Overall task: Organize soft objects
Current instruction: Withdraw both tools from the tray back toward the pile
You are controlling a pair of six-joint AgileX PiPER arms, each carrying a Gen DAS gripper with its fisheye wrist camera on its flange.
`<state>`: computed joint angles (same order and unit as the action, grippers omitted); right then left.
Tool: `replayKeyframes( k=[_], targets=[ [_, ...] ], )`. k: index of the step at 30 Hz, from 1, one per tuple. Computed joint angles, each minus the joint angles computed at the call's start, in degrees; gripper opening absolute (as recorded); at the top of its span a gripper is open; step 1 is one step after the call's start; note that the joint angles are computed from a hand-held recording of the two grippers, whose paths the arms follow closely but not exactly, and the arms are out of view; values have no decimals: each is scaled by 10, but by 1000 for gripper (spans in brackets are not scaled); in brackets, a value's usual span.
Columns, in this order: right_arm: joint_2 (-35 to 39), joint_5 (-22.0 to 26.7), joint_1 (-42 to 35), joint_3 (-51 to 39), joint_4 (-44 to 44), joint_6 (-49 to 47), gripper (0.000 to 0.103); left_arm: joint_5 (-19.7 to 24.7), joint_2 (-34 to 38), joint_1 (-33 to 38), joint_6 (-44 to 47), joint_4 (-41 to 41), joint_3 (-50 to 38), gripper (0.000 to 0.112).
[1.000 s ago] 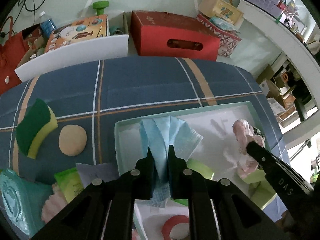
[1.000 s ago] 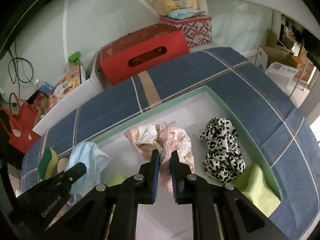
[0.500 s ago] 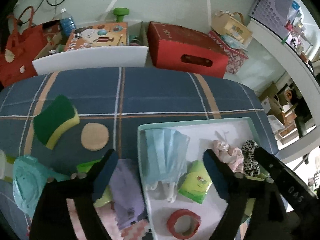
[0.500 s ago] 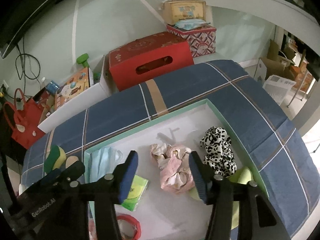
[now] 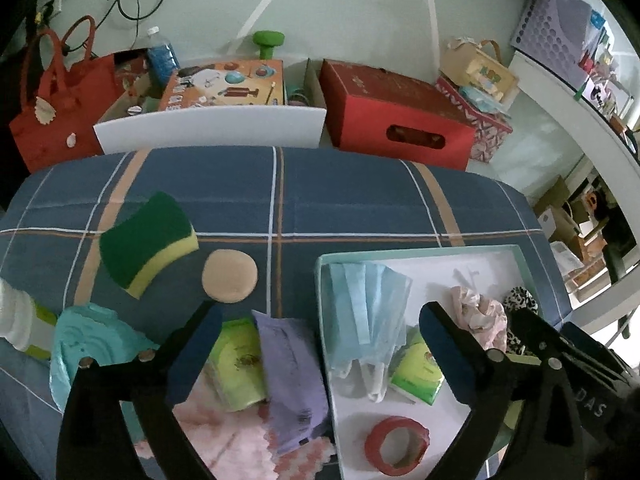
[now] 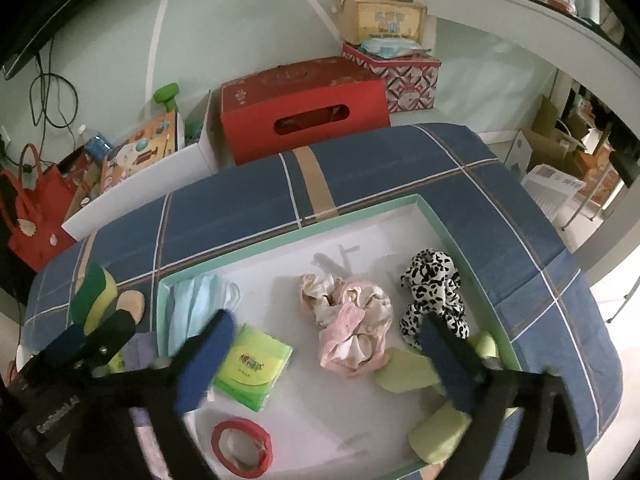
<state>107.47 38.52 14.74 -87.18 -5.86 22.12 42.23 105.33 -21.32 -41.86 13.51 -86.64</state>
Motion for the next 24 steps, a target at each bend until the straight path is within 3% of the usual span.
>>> replayKeyframes(
  k=[15, 22, 24],
  targets=[
    [-8, -12, 8, 11, -10, 21, 103, -53, -63, 21, -68, 49, 74, 103],
    [-9, -21, 21, 12, -6, 10, 103, -52, -81, 27, -83, 65, 93, 103],
    [-5, -13, 36, 6, -39, 36, 103, -56, -92, 29, -86, 69, 103, 103]
  ],
)
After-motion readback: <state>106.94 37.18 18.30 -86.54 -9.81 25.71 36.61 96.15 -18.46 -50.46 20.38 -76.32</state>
